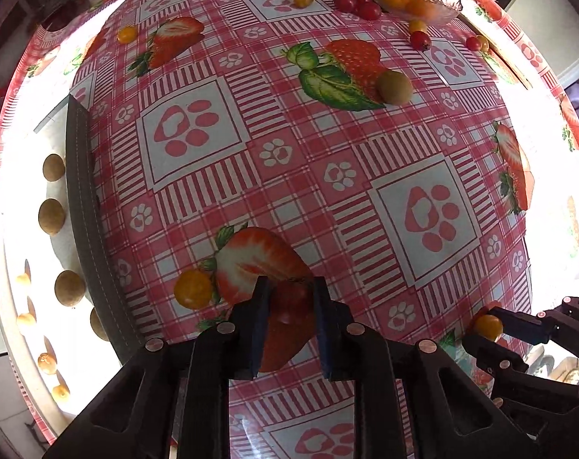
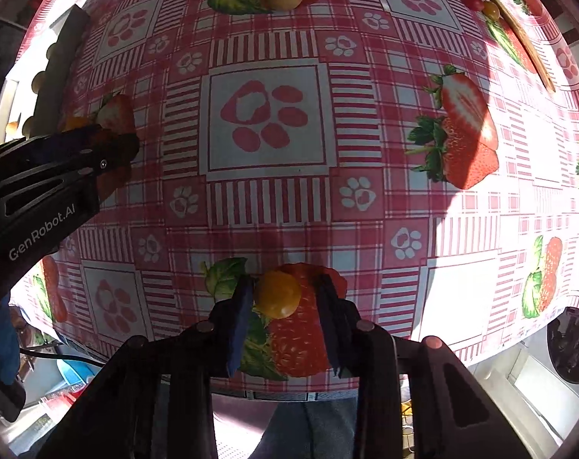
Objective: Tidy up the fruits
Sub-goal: 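Grasp a red cherry tomato with the left gripper while the right grasps a yellow one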
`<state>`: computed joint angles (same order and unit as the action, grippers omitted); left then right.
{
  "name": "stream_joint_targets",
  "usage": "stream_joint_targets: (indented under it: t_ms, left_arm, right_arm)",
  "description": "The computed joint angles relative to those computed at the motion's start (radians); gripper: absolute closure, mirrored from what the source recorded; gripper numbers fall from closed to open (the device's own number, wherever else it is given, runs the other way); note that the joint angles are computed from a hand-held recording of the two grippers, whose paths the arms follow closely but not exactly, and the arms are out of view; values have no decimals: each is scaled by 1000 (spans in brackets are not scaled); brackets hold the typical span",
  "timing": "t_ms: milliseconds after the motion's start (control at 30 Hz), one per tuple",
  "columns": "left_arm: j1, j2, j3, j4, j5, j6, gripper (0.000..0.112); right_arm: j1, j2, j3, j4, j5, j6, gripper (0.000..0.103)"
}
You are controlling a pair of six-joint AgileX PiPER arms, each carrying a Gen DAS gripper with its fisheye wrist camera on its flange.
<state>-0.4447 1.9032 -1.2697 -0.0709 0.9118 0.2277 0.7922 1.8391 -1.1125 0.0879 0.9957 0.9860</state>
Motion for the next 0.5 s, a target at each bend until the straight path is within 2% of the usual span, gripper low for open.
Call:
stream_joint_targets:
  t_ms: [67,200,400,500]
  left_arm:
    - [30,14,-29,-82,46,47,89]
    - [102,7,-42,-203,115,112,89]
    - [169,-25,-58,-239,165,141,89]
    - [206,-49,-45,-251,172,170,89]
  right_arm:
    - [-5,3,-6,15,-10,-4,77]
    - [-61,-51,55,63,-81,-23,77]
    - [-88,-94,68,60,-90,-15,77]
    - [-120,-127,56,52,-53,-36,76]
